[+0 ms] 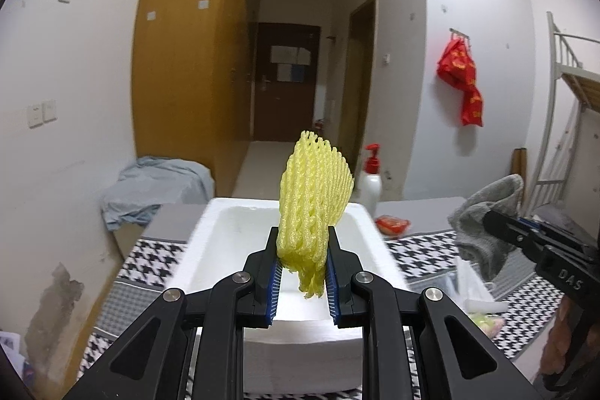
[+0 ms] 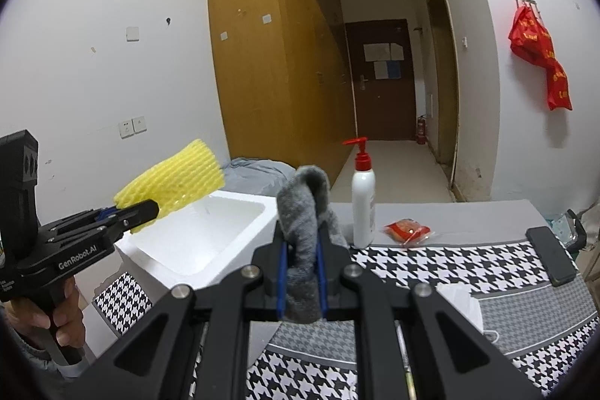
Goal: Organize soft objects
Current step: 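Carry the yellow net over the foam box and open the left tool, then move the grey sock over the foam box and release it with the right tool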
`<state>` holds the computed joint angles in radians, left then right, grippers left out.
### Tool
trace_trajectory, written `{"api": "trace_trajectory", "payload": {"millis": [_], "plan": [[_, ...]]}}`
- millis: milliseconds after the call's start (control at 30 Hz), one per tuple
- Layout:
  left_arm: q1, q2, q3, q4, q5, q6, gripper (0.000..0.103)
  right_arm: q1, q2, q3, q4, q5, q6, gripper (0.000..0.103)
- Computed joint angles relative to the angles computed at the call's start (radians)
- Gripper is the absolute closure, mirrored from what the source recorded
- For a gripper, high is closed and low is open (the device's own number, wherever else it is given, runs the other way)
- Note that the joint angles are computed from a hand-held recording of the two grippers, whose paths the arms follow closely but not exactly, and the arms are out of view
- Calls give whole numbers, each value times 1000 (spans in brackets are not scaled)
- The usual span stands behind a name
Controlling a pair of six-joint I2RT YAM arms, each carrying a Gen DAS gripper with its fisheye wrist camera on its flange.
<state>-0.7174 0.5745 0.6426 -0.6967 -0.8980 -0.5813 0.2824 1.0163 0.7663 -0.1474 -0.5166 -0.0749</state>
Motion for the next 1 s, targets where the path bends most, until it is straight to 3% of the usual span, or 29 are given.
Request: {"api": "trace_trajectory", "payload": {"millis": [133,333,400,467,500,600,733,1000], "plan": [[9,-6,5,-44,-26,-16,81,26,13,8,10,2,5,86],[78,-30,-10,-26,38,34,80,75,17,9,24,29,9,86],[110,-20,-9,-7,72,52,68,77,18,9,22,27,7,86],[140,-20,-9,2,103,58,31,78,19,8,19,33,3,86],[130,-21,-9,-2,80,43,26,82,17,8,17,37,3,86],[113,-21,-10,-14,45,36,23,92,13,10,13,51,3,86],[82,-46,-23,-26,1,16,1,115,6,12,9,69,3,86],[2,-89,-4,-138,-102,-69,1,161,-2,19,5,103,7,86]]}}
